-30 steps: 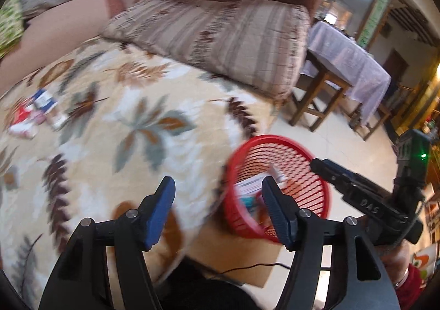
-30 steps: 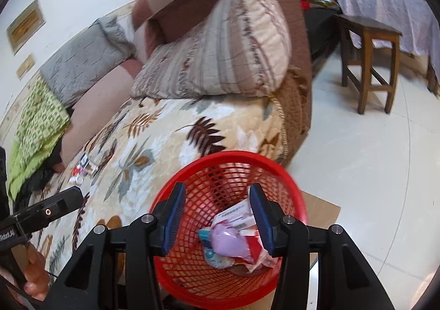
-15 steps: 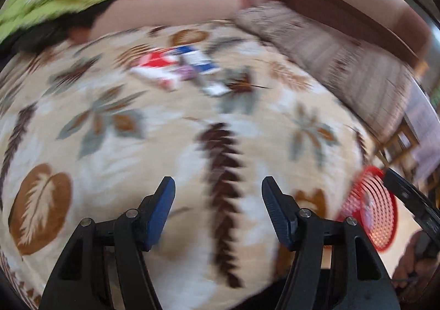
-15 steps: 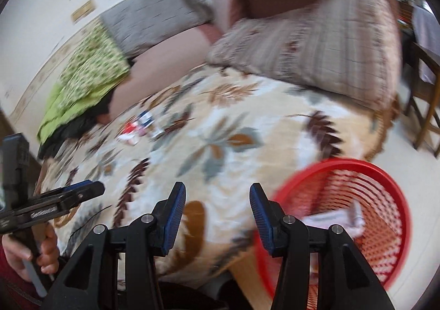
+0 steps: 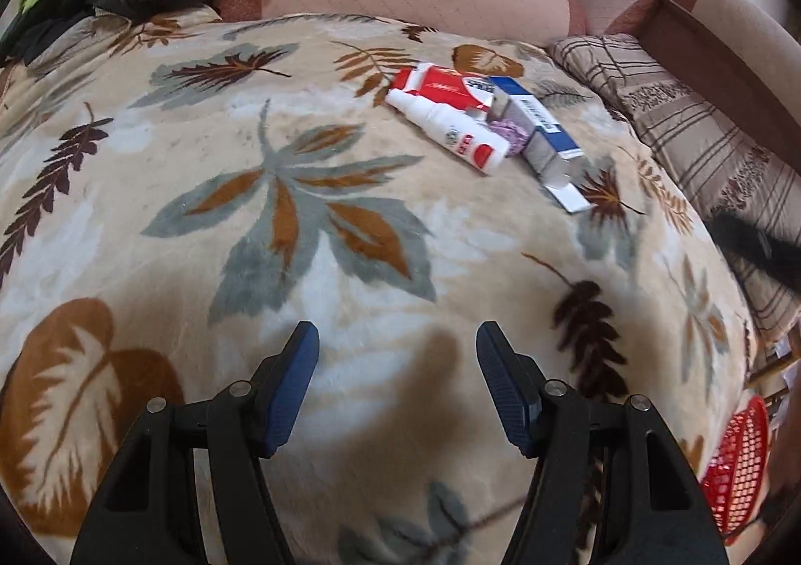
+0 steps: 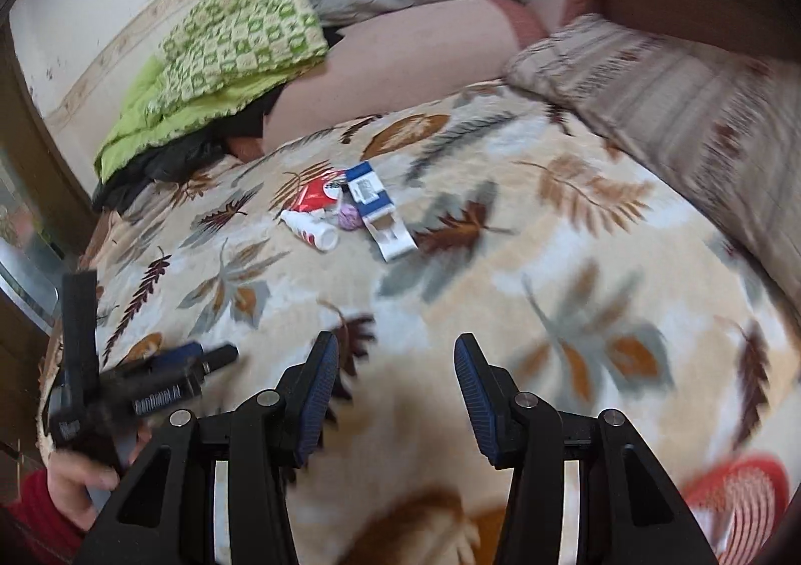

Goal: Collect trash
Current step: 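Grasp the blue-white medicine box with the right tool while the left tool approaches the spray bottle, then grasp the white spray bottle with the left tool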

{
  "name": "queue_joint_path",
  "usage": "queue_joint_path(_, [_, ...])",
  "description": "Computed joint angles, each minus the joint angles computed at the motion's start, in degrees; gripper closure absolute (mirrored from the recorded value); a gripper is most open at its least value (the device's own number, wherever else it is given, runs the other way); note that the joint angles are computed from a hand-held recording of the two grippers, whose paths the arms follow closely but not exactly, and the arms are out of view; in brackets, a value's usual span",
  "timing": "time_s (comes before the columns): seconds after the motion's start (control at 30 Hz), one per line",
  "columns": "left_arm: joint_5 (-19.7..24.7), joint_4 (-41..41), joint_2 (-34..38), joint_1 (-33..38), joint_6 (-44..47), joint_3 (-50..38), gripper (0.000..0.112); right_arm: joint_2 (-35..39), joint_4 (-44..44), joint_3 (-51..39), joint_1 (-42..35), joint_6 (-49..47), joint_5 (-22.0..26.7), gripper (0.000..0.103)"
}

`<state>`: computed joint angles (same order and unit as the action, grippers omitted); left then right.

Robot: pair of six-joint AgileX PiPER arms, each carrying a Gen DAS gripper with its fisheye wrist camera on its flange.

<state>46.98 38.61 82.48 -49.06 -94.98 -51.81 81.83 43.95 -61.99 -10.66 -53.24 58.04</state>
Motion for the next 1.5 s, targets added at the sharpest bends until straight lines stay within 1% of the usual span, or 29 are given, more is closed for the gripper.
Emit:
queue_joint_path(0.1, [1.6,2.62,1.12,-0.69,-0.27,-0.31,0.048,6.92,-4.22,-6.71,8.88,6.91,-4.78,0.051])
queue_joint_path(0.17, [1.19,3.07,1.15,-0.44,-0.71,-0.05,0.048,12.2,-6.47,-12.36,13.8,11.21,-6.63,0.051])
queue_joint_path(0.27, [0.98,3.04,1.81,0.19,0.15,-0.07,0.048,21.27,-11.42,-22.45,19.67,18.75,-8.2,0.051])
queue_joint_path(0.37, [0.79,2.63,2.54,0.95,0.85,-0.49,0.048,28.75,-16.3,-31.06,23.49,24.9,-8.81,0.051])
queue_joint_path(0.5, [1.91,2.0,4.01,0.92,2.65,-1.86,0.046,37.95,-22.35,-43.38,26.76,31.23,-5.69,0.051])
queue_joint_path(0.57, [1.52,2.19,3.22,1.02,1.67,-1.33,0.046,41.16,-26.49,-47.5,28.12,34.29,-5.15,0.051])
queue_joint_path(0.6, [1.25,2.28,2.61,1.26,1.11,-0.86,0.046,43.08,-26.3,-49.99,27.98,34.34,-3.52,0.051])
queue_joint_path(0.67, [0.3,2.47,0.84,1.97,-0.28,0.58,0.05,45.48,-26.44,-53.07,28.06,35.24,-1.31,0.052])
queue_joint_path(0.7, [0.48,2.68,-0.36,2.32,-1.69,1.46,0.053,46.33,-26.14,-53.96,28.08,35.17,-0.4,0.054])
queue_joint_path(0.73, [1.27,3.08,-1.41,2.46,-3.22,2.15,0.053,46.57,-25.37,-53.92,28.03,34.59,0.15,0.06])
queue_joint_path(0.77, [1.82,3.33,-2.53,2.76,-4.58,2.94,0.053,45.79,-24.28,-52.27,27.99,33.71,-0.48,0.06])
queue_joint_path(0.83, [0.77,3.74,-6.31,4.35,-7.89,5.99,0.053,43.02,-21.58,-47.59,28.12,29.98,-2.2,0.061])
queue_joint_path(0.9, [1.57,4.31,-8.48,5.1,-10.18,7.58,0.053,38.59,-18.24,-41.04,28.55,24.74,-3.76,0.062])
queue_joint_path(0.93, [1.81,4.99,-9.81,5.23,-11.72,8.49,0.053,37.42,-15.91,-39.46,28.37,22.61,-2.13,0.067])
queue_joint_path(0.97, [1.79,5.38,-10.51,5.42,-12.19,8.96,0.053,36.63,-14.0,-38.22,28.32,21.19,-0.01,0.067])
queue_joint_path(1.03, [3.16,6.24,-11.06,5.16,-12.8,9.0,0.053,32.97,-11.58,-32.36,28.67,17.81,0.47,0.067])
queue_joint_path(1.1, [3.15,7.79,-11.88,4.78,-14.03,9.25,0.053,29.68,-6.0,-26.78,27.51,13.48,2.56,0.067])
queue_joint_path(1.2, [2.48,8.07,-10.63,5.23,-10.14,6.73,0.053,24.69,-0.21,-19.45,24.74,11.44,1.87,0.067])
queue_joint_path(1.23, [0.02,6.95,-10.37,6.45,-7.95,5.96,0.053,23.19,1.5,-17.49,23.47,11.17,1.68,0.067])
queue_joint_path(1.27, [-1.88,5.41,-9.78,7.72,-5.66,5.13,0.053,21.09,2.2,-15.01,22.75,11.4,0.26,0.067])
queue_joint_path(1.3, [-4.18,2.7,-8.71,9.57,-1.92,3.43,0.053,18.1,2.48,-11.81,21.7,12.2,-2.42,0.067])
queue_joint_path(1.33, [-5.39,1.47,-7.83,10.48,-0.22,2.34,0.053,16.23,3.14,-9.81,20.67,12.94,-4.42,0.067])
queue_joint_path(1.4, [-8.06,-3.7,-4.88,13.82,7.32,-1.31,0.053,12.4,5.96,-4.43,18.2,13.33,-8.18,0.067])
queue_joint_path(1.43, [-7.63,-5.0,-2.9,14.88,9.78,-3.52,0.055,10.8,7.39,-1.51,17.29,13.44,-10.39,0.067])
queue_joint_path(1.47, [-7.59,-7.48,-0.41,16.83,13.74,-6.33,0.055,9.72,8.48,0.54,16.37,13.05,-11.38,0.067])
queue_joint_path(1.5, [-8.76,-10.8,1.02,18.72,17.64,-7.87,0.055,9.36,10.58,2.67,15.55,11.24,-12.3,0.067])
